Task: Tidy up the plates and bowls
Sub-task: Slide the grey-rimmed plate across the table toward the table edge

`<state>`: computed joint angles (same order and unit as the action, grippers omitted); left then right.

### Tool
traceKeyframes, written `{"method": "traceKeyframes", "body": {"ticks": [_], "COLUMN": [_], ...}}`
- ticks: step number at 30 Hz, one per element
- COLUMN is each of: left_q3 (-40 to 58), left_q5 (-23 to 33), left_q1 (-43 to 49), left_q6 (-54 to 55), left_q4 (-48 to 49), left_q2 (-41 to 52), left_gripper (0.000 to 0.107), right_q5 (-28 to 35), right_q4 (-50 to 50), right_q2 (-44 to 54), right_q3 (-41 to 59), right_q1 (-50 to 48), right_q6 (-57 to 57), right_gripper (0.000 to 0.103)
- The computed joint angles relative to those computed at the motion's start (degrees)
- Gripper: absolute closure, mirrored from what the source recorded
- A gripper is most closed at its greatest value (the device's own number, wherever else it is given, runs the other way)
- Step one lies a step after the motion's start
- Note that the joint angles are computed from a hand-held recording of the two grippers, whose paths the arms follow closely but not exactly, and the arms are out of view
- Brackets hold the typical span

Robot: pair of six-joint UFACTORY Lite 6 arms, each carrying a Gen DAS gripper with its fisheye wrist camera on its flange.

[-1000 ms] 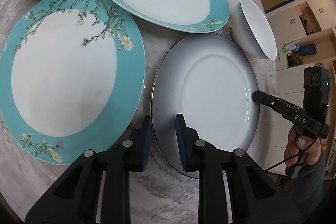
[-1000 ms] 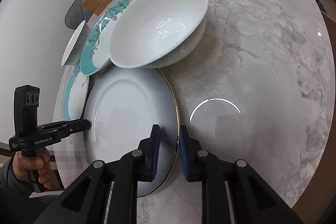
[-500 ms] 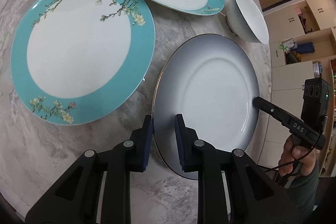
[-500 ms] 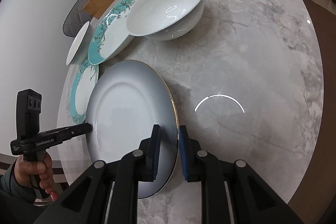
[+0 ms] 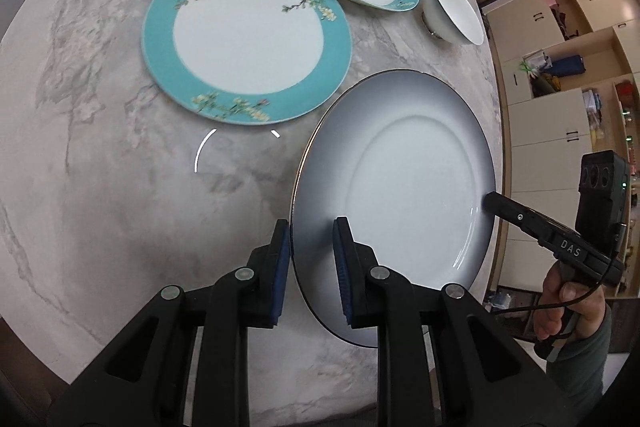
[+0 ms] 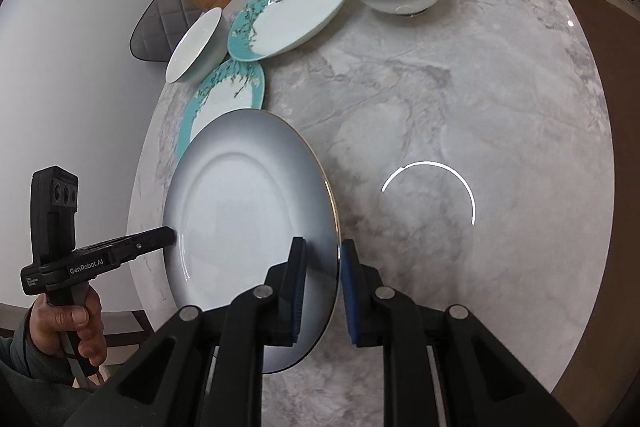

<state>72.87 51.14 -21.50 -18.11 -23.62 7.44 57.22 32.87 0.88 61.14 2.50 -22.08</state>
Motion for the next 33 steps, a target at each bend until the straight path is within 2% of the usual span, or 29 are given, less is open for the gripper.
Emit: {"method": "traceKeyframes", "body": {"ticks": [4,9,12,16,19,30,33], "left_q3": [-13.6,-23.6,-26.2,-27.9,-26.3,-26.9,-26.7], "left_q5": [2.0,3.8,0.4,-1.6,-4.4,-7.6,-7.3], "left_q1": [6.2,13.6,14.5,14.9,12.5,9.8,10.6], "left_q6": [8.8,18.8,23.7,27.2,26.8,25.2,25.6], "left_q4": [-1.7,-1.3,-1.1,-2.4,-3.1,-4.7,-5.7], "left_q2": [-11.5,-19.1,-17.9,-16.4,-12.7,-9.4,-9.0], "left_gripper": [0.088,0.088,0.087,0.087,0.088,0.087,0.085], "right_q5": [-5.1,-14.2,-17.8,-20.5,-21.6,-23.5,-23.0], "right_q4": [0.0,0.7,-1.0,-2.2,-1.9,-1.8,-3.3], "right_q2": [-8.9,-14.4,-15.6,-15.5,-15.1,-12.9,-13.0], "right_q3": [-10.3,-20.2,-23.1,-25.1,-26.0,-26.7,-26.2], "right_q1": [9.9,22.0,27.1,29.4,29.2,27.7,28.3], "right_q6": [10.5,23.2,29.5,33.4,32.9,30.5,31.3], "right_gripper": [0.084,0.084,0.084,0.083,0.082,0.080,0.076]}}
